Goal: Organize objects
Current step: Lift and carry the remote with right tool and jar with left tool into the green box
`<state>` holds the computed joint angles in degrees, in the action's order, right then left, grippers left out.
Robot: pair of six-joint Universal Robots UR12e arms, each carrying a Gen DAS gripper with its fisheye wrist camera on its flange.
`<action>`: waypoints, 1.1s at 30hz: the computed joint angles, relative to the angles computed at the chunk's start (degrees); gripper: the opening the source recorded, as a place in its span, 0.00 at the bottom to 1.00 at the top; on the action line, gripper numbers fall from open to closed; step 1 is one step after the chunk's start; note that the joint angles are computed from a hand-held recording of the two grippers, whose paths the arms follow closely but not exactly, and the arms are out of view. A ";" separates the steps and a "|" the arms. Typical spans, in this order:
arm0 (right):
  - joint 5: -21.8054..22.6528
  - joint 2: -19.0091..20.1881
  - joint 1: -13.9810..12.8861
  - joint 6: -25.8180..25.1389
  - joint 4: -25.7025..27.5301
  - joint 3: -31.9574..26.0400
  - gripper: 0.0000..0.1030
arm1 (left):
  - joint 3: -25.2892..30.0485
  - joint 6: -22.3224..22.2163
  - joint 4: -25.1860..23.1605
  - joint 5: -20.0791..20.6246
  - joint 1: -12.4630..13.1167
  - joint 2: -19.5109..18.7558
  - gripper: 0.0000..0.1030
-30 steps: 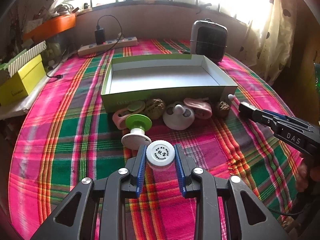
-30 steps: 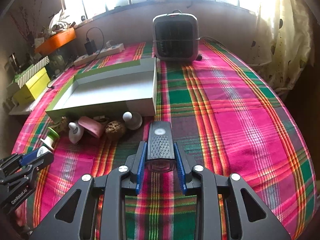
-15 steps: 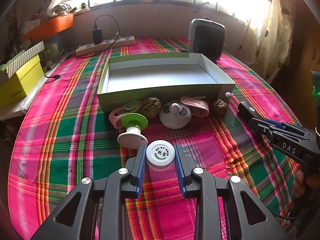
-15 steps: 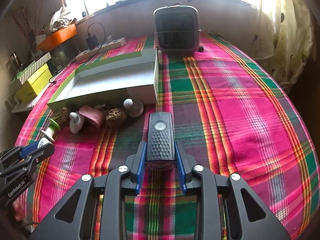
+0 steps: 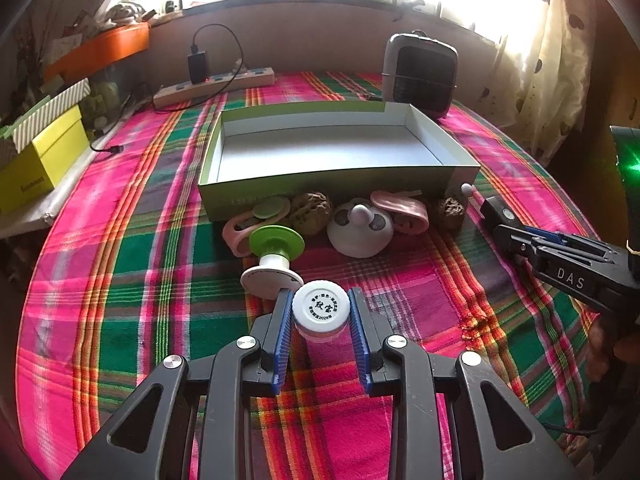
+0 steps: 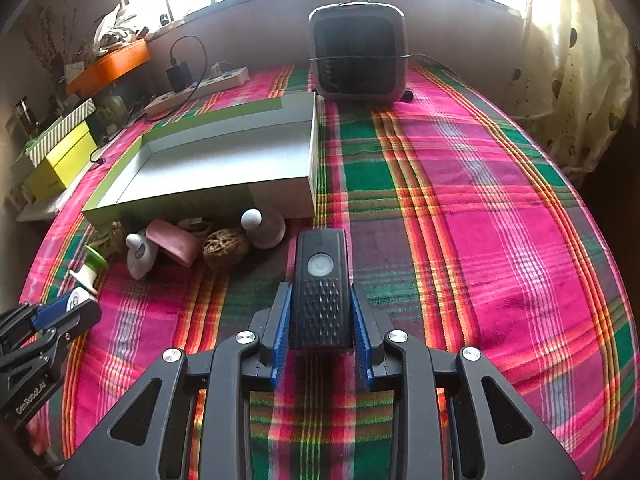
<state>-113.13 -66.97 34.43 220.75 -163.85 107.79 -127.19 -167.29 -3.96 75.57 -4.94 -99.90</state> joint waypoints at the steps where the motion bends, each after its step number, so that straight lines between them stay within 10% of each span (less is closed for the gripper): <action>1: -0.12 -0.01 0.04 -0.02 0.11 -0.02 0.28 | 0.09 -0.02 -0.01 0.04 -0.03 -0.06 0.24; 33: 3.47 0.19 -1.73 -7.16 -1.75 -4.63 0.28 | 6.11 -0.42 -0.84 -3.12 0.41 -1.74 0.24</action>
<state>-109.66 -66.78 32.70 213.59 -165.61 103.16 -121.08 -167.71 -4.80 72.45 -4.52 -101.64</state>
